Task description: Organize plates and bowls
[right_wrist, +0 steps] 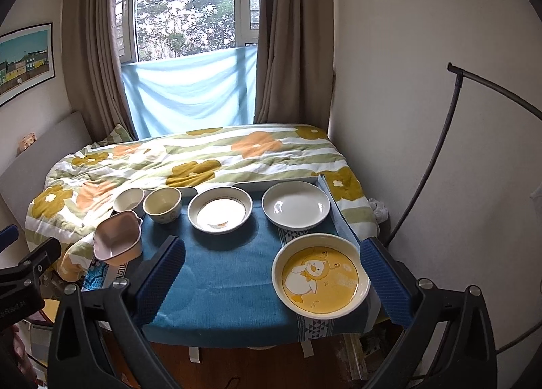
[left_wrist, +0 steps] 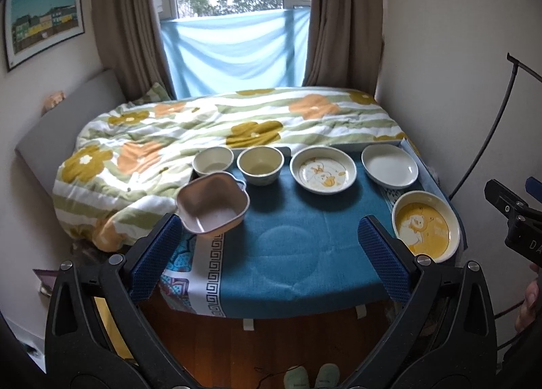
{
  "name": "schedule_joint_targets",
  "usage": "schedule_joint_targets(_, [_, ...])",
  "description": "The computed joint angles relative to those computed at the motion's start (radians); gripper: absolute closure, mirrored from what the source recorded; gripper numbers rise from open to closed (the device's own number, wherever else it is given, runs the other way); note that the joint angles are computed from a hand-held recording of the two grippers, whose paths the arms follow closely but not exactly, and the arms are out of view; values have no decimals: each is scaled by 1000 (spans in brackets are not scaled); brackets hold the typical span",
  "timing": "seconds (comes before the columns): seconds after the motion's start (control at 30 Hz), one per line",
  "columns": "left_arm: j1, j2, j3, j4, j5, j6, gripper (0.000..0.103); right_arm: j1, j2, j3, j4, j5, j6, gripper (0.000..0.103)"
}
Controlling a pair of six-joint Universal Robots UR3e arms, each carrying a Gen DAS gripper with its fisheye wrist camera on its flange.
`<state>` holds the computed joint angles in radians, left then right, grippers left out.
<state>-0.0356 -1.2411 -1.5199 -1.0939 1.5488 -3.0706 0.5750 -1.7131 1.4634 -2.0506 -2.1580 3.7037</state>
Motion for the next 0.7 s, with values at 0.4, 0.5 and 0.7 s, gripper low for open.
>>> schedule_joint_targets(0.4, [-261,-512,242,-7,8,13,0,-483,-356,445,-24,393,-180,0])
schedule_joint_targets(0.5, [-296,-663,338,4,-54,-21,0,-691,-435,577,-57,574,-321,0])
schedule_joint_targets(0.7, [-352,-1019,712,-128,-154,-67,1,-1076,-436,766,-67,915,-606,1])
